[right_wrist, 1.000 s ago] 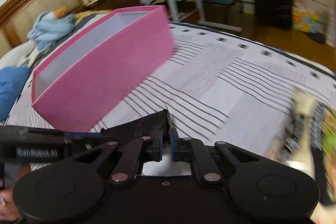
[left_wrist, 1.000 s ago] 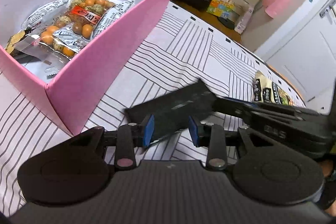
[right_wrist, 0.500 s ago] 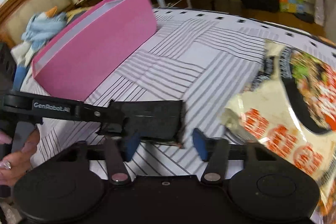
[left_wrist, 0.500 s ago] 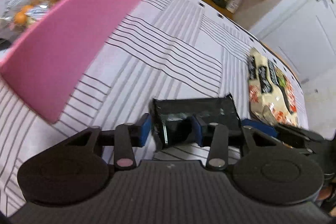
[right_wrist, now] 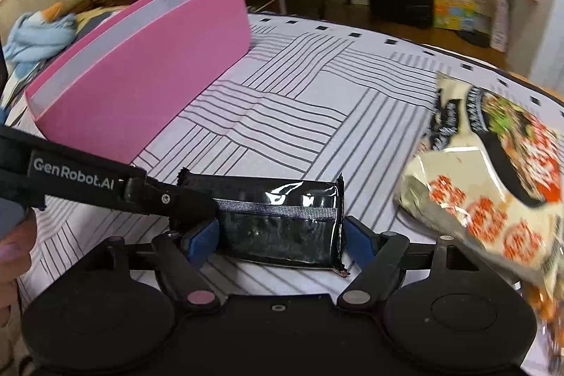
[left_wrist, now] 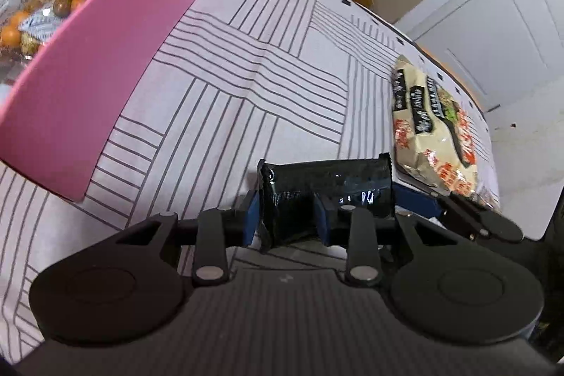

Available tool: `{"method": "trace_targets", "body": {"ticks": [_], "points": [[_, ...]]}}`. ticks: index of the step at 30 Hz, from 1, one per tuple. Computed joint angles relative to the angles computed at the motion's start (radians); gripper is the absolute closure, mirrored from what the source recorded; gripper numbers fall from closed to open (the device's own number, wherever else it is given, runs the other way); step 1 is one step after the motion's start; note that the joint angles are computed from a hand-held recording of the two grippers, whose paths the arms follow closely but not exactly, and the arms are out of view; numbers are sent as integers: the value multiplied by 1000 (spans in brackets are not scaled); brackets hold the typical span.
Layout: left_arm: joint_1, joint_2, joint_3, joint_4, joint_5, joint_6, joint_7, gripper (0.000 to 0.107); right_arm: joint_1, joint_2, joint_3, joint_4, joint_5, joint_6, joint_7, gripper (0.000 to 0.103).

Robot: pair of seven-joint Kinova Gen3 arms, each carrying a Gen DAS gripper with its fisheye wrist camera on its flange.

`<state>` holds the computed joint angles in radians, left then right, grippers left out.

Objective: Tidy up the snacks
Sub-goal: 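Grasp the black cracker pack with the left tool while the right tool holds it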

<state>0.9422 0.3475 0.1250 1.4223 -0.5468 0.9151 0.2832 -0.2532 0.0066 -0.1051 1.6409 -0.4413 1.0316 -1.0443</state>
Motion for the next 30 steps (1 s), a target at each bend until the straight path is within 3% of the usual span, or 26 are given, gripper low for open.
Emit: {"method": "trace_targets", "body": {"ticks": [4, 8, 15, 21, 30], "points": [[-4, -27, 13, -1, 12, 1, -13, 74, -8, -44, -4, 16, 24, -2, -105, 22], [23, -40, 24, -34, -23, 64, -17, 70, -19, -91, -5, 19, 39, 0, -183, 24], [32, -97, 73, -37, -21, 131, 6, 70, -60, -137, -44, -52, 129, 71, -369, 33], [67, -164, 110, -18, -109, 218, 104, 70, -101, -166, -57, -108, 144, 96, -424, 40], [38, -243, 203, -6, -152, 340, 108, 70, -157, -123, -96, -229, 182, 203, -497, 52]]}}
